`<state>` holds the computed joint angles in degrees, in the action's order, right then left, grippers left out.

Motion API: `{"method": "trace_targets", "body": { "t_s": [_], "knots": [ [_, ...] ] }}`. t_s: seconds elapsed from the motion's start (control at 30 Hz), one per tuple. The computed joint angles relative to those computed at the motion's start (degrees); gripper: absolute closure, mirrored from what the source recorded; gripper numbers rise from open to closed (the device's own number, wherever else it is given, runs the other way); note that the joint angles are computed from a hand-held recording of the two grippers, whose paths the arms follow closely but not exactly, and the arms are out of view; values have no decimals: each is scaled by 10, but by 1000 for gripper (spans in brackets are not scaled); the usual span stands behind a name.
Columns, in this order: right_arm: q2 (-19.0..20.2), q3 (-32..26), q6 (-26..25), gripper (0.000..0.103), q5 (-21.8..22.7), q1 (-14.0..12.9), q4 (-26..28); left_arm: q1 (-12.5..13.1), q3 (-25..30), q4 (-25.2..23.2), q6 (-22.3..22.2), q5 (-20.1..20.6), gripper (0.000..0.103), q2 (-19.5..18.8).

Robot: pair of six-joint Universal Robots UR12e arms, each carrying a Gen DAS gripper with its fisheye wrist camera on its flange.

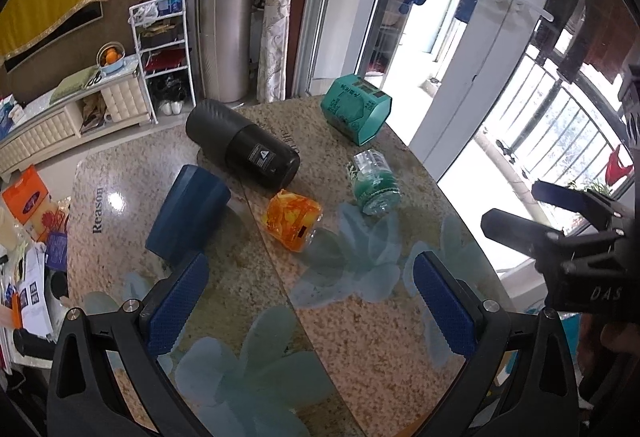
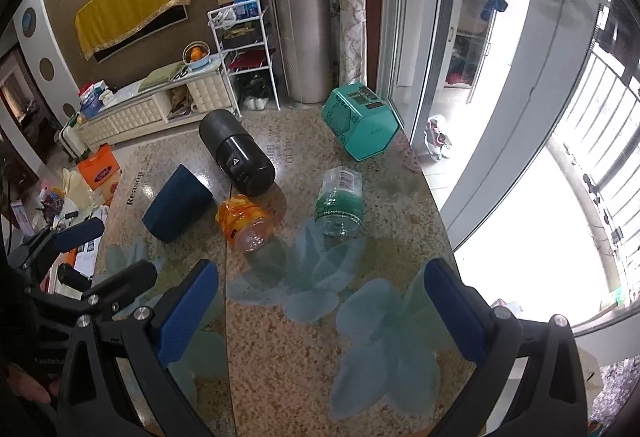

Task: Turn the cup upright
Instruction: 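Reach the right gripper to the clear green-bottomed cup and close on it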

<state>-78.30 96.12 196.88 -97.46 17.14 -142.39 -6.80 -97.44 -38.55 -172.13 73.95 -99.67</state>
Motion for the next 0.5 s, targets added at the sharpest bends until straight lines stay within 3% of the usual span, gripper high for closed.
{"method": "trace_targets", "body": {
  "t_s": [0.3, 0.5],
  "knots": [
    [35, -50, -31, 0, 25, -17, 71, 0, 11, -19, -48, 17, 0, -18],
    [58, -76, -37, 0, 71, -36, 112, -1, 19, -36, -76, 40, 0, -31]
  ]
}}
